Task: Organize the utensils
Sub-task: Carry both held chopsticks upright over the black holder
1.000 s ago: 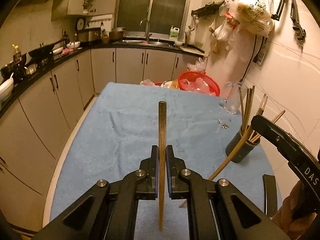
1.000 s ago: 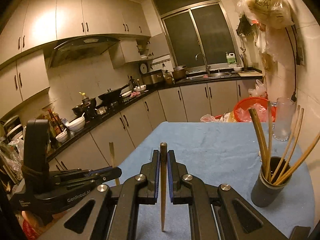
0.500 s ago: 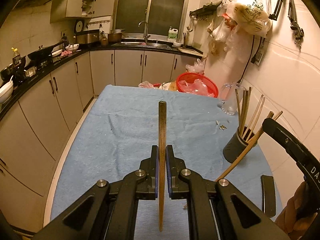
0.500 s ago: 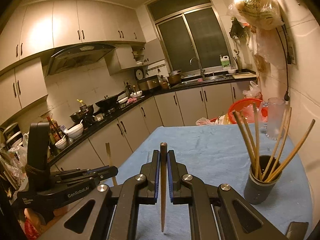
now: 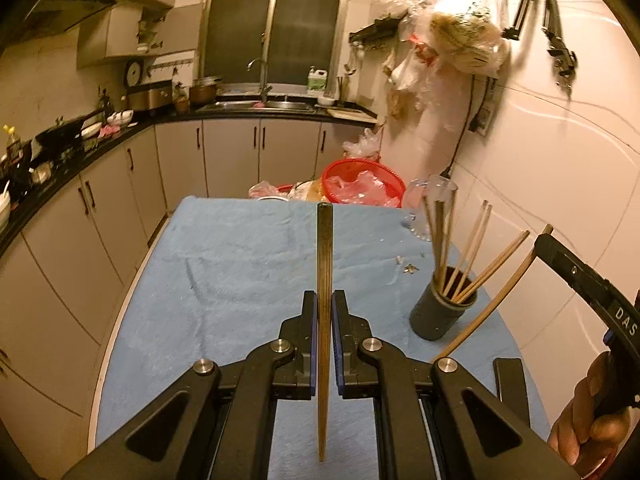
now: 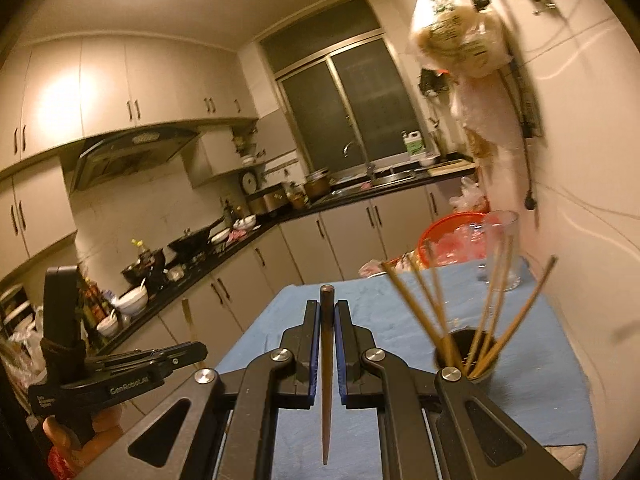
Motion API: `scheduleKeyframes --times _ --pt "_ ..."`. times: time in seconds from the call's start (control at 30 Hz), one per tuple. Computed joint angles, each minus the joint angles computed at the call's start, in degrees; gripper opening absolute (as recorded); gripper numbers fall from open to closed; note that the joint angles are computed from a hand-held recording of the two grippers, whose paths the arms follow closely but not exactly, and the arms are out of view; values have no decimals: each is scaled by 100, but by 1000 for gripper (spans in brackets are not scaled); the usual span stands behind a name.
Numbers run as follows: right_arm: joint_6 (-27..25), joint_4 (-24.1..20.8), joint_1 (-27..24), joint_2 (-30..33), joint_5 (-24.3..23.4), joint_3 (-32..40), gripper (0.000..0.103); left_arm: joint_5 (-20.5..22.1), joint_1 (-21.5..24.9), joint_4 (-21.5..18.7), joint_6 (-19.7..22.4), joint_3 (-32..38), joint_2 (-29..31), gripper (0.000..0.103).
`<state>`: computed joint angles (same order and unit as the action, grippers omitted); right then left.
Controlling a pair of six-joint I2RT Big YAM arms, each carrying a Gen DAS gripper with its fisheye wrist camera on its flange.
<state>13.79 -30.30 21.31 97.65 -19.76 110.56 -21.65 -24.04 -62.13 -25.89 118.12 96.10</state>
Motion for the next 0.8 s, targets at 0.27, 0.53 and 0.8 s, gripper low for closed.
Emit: scheduleKeyframes --times 0.27,0.53,0.8 --pt "187 267 -302 -212 -20 -199 8 -87 -212 -181 244 655 371 8" --pt "328 440 -537 -369 -61 -357 8 -131 -366 -415 440 1265 729 8" --pt "431 527 -724 -442 -148 -407 8 -194 -501 -751 586 1991 1153 8"
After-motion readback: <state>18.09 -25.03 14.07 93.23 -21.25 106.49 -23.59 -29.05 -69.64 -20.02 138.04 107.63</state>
